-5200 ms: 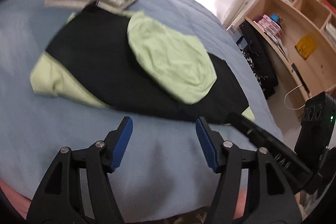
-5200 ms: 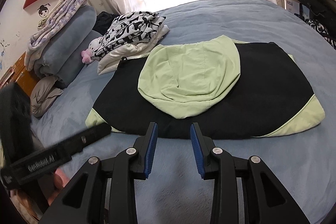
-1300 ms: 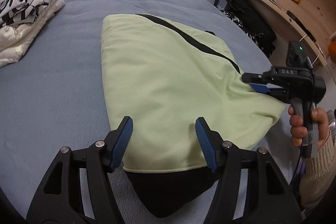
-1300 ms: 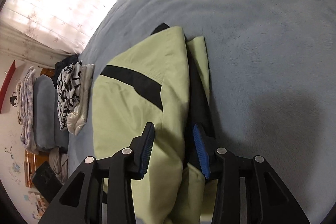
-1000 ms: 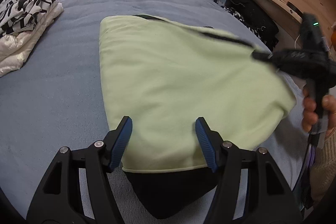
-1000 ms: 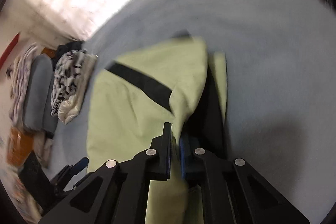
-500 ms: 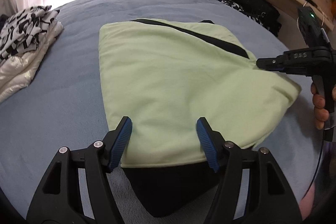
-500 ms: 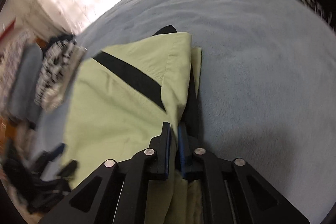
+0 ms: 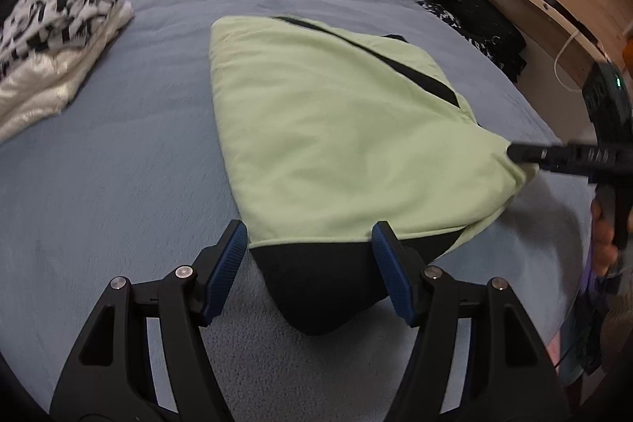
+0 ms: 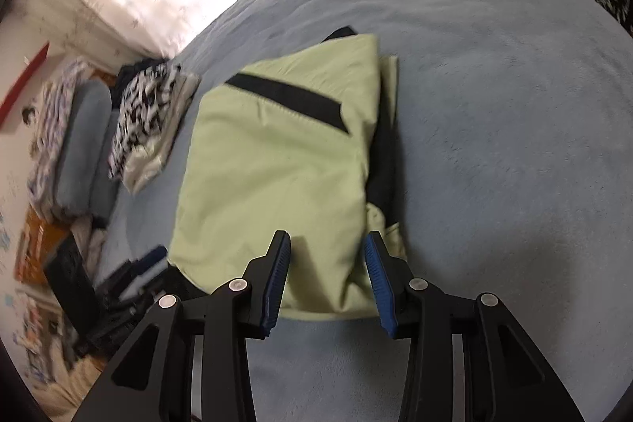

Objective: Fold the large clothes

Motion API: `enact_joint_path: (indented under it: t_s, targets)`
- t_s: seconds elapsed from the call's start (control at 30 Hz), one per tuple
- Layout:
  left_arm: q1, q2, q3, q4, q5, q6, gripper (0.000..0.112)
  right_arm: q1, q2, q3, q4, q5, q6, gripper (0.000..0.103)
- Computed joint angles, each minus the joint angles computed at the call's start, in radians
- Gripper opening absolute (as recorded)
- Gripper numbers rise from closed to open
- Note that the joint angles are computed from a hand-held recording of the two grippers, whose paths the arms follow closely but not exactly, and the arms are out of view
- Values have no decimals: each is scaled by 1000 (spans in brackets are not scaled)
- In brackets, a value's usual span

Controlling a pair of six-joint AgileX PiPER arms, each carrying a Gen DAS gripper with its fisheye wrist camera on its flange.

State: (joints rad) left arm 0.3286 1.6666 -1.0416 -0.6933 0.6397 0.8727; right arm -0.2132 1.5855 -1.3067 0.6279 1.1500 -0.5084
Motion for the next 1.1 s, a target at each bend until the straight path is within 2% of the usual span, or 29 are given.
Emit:
enact_joint_path:
  t_s: [0.03, 0.07, 0.17, 0.27, 0.3, 0.37, 0.43, 0.53, 0.6, 0.67, 0.73, 0.8, 0.83, 0.97, 1.1]
  targets:
    - [7, 13, -9, -7, 12, -2, 63, 20, -7, 11, -27, -20, 5, 33]
    - [9, 28, -19, -3, 19, -13, 63, 54, -12, 27, -57, -53, 12, 16]
    - [13, 55, -52, 26, 62, -58, 62, 80, -53, 93, -94, -121, 7, 6]
    - [-6, 49, -21, 46, 25, -46, 62, 74, -164, 184, -139, -178, 8, 3]
    - [-12, 59, -13, 55, 17, -52, 62, 68, -166, 213, -159, -197, 20, 3]
    - [-3, 97, -12, 32, 46, -40, 62, 51, -151, 256, -189, -204, 39, 1]
    - [1, 93, 6, 2, 30, -20, 62, 22, -164, 317, -192, -245, 38, 0]
    - [-9, 69, 14, 15, 15, -17, 61, -32, -207, 314, -145, -203, 6, 0]
    - [-4, 59, 5, 16, 34, -24, 61, -58, -222, 279, -128, -159, -9, 0]
    - [2, 58, -18, 34, 65, -47, 62, -74, -223, 223, -122, -109, 0, 2]
    - [18, 62, -52, 34, 103, -52, 62, -73, -206, 154, -101, -73, 19, 10]
    - [32, 64, -88, 15, 128, -43, 63, -68, -172, 73, -71, -62, 38, 38]
    - [37, 70, -111, 5, 134, -40, 63, -47, -156, 37, -79, -68, 71, 43]
    - [28, 152, -256, 57, 144, -130, 65, 34, -22, -137, -89, -80, 161, 44]
    - [5, 306, -470, 130, 165, -260, 65, 105, 178, -342, -136, -75, 277, 44]
